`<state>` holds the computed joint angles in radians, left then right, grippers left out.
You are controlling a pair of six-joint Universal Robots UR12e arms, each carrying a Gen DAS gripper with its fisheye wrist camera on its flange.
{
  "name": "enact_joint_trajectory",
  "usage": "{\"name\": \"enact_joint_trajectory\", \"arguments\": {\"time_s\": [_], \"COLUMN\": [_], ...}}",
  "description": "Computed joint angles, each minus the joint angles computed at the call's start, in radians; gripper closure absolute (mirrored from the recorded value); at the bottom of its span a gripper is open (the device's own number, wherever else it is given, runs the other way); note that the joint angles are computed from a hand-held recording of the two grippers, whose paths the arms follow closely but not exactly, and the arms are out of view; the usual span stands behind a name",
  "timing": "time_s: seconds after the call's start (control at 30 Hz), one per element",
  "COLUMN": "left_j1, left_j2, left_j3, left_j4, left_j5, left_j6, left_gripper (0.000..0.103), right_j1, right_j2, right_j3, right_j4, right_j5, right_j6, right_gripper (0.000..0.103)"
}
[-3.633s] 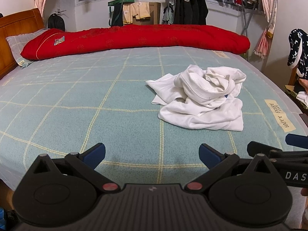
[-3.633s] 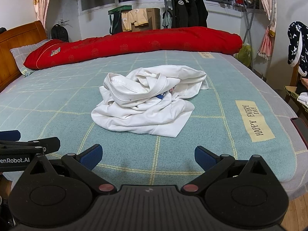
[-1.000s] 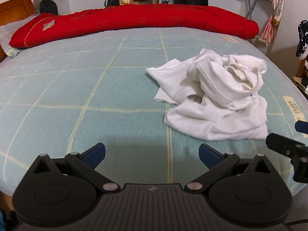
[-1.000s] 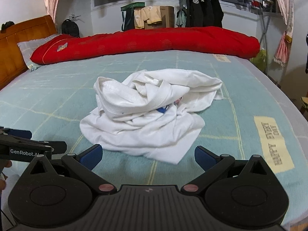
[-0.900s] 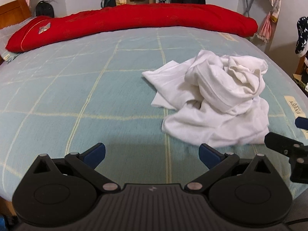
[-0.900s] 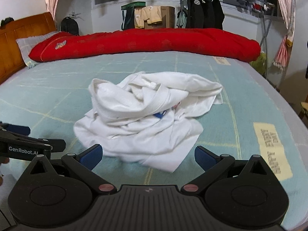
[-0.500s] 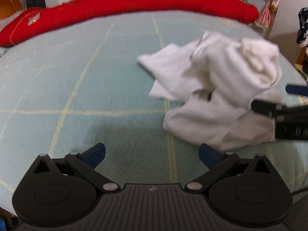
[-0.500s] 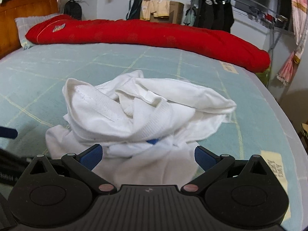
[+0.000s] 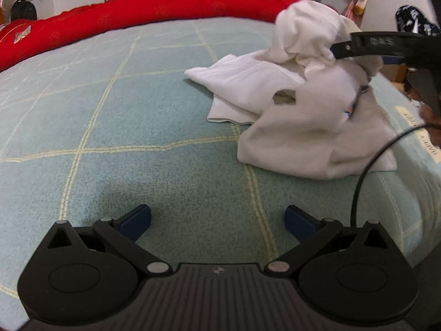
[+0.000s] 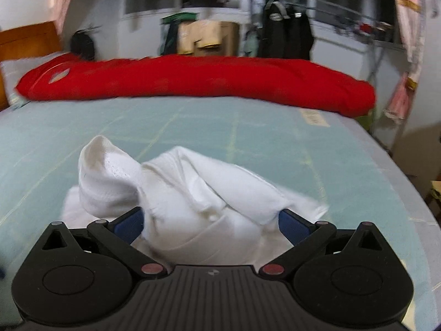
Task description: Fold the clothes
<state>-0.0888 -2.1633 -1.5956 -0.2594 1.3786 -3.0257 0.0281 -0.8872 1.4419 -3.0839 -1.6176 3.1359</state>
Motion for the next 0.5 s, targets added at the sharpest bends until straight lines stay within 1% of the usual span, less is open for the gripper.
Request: {"name": "enact_joint_trajectory", "arguments": {"time_s": [0.07, 0.13, 0.2, 0.33, 0.43, 0.5], "left_j1": [0.004, 0.005, 0.005, 0.01, 0.012, 0.013], "left_j2": [0.002, 0.007, 0.009, 0.013, 0.013, 0.012], "left_j3": [-0.006, -0.003, 0.009, 0.024, 0.043, 0.061], "left_j4": [0.009, -0.013, -0.04, -0.033, -0.014, -0.013], "left_j5": [-0.013, -0.014, -0.014, -0.025, -0.045, -0.053], "left_j6": [0.015, 0.031, 0.053, 0.102, 0.134, 0.155], "left_gripper": [0.001, 0.001, 0.001, 0.001, 0.001, 0.001], "right_j1": [-0.002, -0.003, -0.013, -0.038, -0.048, -0.052], "right_j2": [0.011, 0.011, -0.007, -0.064, -0.096, -0.107], "right_j3": [-0.019, -0.026, 0.003, 0.094, 0.142, 0.157], "right_j4": [0.002, 0.014, -0.008, -0.067, -0.073, -0.066], "right_j5": [-0.069, -0.146, -0.148, -0.065, -0.007, 0.034], "right_j6": [0.023, 0.042, 0.061, 0.081, 0.069, 0.072], "right_gripper": [0.0, 0.0, 0.0, 0.0, 0.0, 0.0]}}
